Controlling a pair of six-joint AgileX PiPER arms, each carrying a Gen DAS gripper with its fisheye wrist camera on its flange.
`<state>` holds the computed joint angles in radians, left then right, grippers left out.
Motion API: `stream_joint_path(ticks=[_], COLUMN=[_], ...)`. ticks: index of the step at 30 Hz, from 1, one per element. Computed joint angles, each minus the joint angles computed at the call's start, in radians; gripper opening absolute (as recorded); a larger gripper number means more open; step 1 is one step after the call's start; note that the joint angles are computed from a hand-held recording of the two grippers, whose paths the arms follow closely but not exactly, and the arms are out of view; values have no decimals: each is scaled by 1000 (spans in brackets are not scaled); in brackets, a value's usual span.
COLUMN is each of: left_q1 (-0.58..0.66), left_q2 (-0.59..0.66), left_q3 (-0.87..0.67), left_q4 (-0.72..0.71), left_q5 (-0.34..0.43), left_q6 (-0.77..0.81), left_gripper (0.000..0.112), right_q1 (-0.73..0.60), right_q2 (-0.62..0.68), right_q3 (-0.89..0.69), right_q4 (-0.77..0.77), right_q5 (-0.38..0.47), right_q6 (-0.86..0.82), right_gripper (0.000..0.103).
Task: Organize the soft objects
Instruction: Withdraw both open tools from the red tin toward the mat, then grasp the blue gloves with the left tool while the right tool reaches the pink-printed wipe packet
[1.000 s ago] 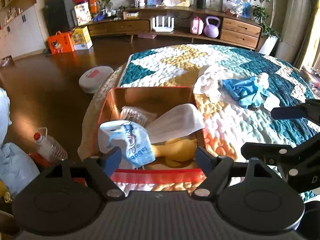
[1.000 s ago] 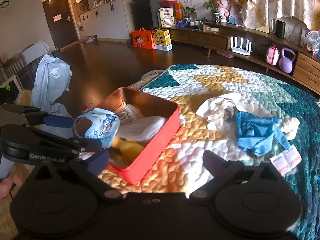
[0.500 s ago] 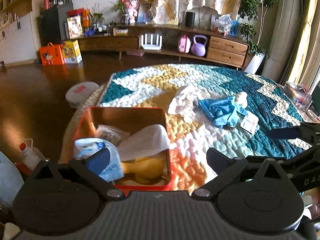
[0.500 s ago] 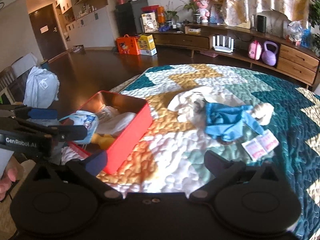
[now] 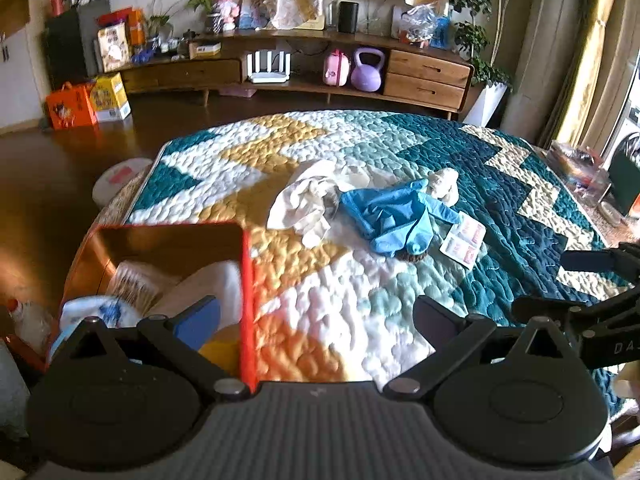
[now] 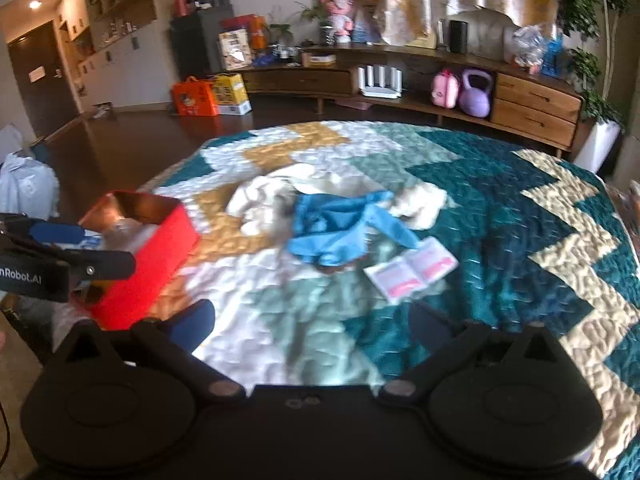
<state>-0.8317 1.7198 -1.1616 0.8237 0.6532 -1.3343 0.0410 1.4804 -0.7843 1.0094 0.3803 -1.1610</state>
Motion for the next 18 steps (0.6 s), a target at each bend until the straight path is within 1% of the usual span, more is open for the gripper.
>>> stream_joint_path(ticks=[1,3,6,10,15,18], left_q1=[-1,2,4,21,67,79], left_q2=[24,73,143,219,307,366], left_q3=[-27,-85,-178,-282,-393,-467], left_q4=[-3,-20,-49,-75,-172,-190], left_q5=[6,13,39,46,8,3], left_q6=[10,37,82,123,225,258], left_gripper=[103,103,103,103,103,103], right_q1=[-8,-32,-67,-102,-110,-109], right_q2=[8,25,72,152,248,306], right_q3=[-3,-7,-40,-102,-176,-229], right_q4=[2,57,88,86,78,58], right_q5=[-12,-17,1,16,-10,-10], right_q6=[-15,-98,-151,-171,-178,-162], right_gripper=[101,100,100,99,95,93])
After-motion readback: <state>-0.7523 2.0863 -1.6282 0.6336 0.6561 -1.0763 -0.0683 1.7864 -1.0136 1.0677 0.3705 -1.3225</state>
